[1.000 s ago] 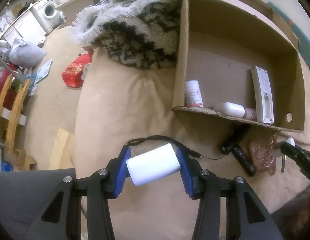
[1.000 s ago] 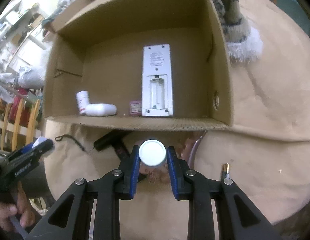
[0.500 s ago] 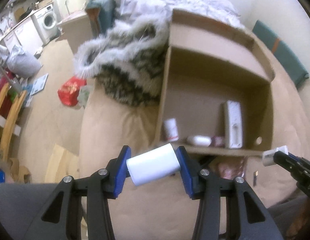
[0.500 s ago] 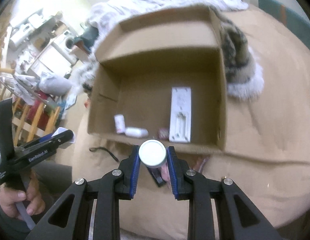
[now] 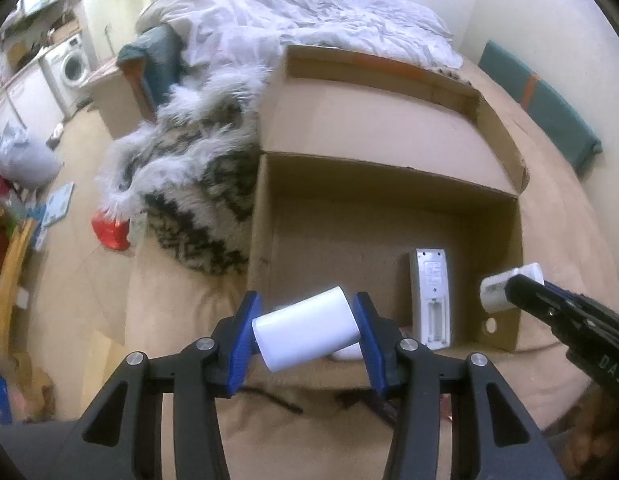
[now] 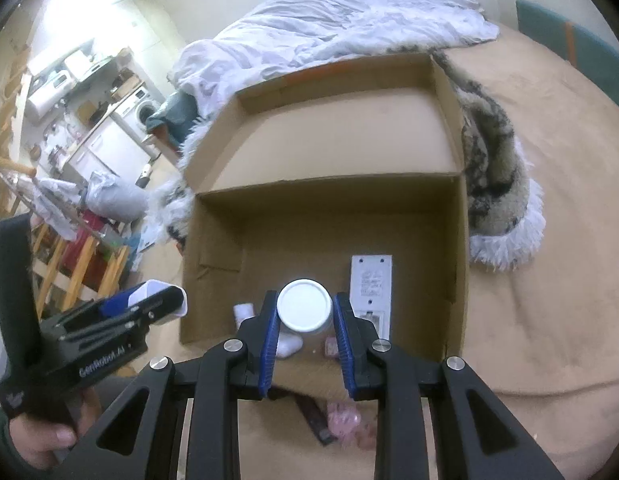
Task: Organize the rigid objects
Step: 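Lower the adapter and white bottle into the box and open both grippers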
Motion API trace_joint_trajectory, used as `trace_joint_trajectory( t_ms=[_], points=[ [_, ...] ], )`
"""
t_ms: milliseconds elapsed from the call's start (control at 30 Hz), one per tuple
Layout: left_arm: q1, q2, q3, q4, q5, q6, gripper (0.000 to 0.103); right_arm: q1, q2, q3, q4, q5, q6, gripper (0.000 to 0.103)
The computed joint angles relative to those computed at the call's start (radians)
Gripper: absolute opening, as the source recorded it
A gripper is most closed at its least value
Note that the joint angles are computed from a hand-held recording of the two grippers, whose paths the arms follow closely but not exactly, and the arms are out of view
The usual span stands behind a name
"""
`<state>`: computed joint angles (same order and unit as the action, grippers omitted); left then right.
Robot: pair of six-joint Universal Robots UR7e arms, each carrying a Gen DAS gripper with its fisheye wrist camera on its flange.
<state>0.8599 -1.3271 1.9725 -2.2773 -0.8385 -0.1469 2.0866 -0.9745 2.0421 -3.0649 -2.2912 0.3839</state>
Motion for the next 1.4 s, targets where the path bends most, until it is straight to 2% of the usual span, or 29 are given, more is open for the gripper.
trace_joint_trajectory(
  t_ms=[67, 167, 300, 567, 867, 1167, 1400],
  points=[
    [0.000, 0.022, 0.015, -0.053, 0.022, 0.039, 0.044, -0.023, 0.009, 0.013, -0.036, 0.011, -0.002, 0.028],
    [0.018, 0.048, 0.031, -0.117, 0.009, 0.074, 0.044, -0.061, 0.018, 0.044, -0.068, 0.042, 0.017, 0.028],
    [0.035, 0.077, 0.048, -0.168, 0.016, 0.107, 0.044, -0.079, 0.038, 0.032, -0.005, 0.041, 0.021, 0.028],
    [0.073, 0.091, 0.038, -0.154, -0.037, 0.113, 0.044, -0.105, 0.076, -0.006, 0.052, 0.047, 0.016, 0.028],
    [0.091, 0.100, 0.032, -0.138, -0.060, 0.106, 0.044, -0.123, 0.087, -0.032, 0.118, 0.068, 0.042, 0.028],
    [0.085, 0.107, 0.045, -0.128, -0.047, 0.100, 0.044, -0.142, 0.094, -0.047, 0.138, 0.072, 0.077, 0.028],
    [0.083, 0.116, 0.046, -0.121, -0.029, 0.091, 0.044, -0.136, 0.097, -0.039, 0.095, 0.048, 0.062, 0.028]
  ],
)
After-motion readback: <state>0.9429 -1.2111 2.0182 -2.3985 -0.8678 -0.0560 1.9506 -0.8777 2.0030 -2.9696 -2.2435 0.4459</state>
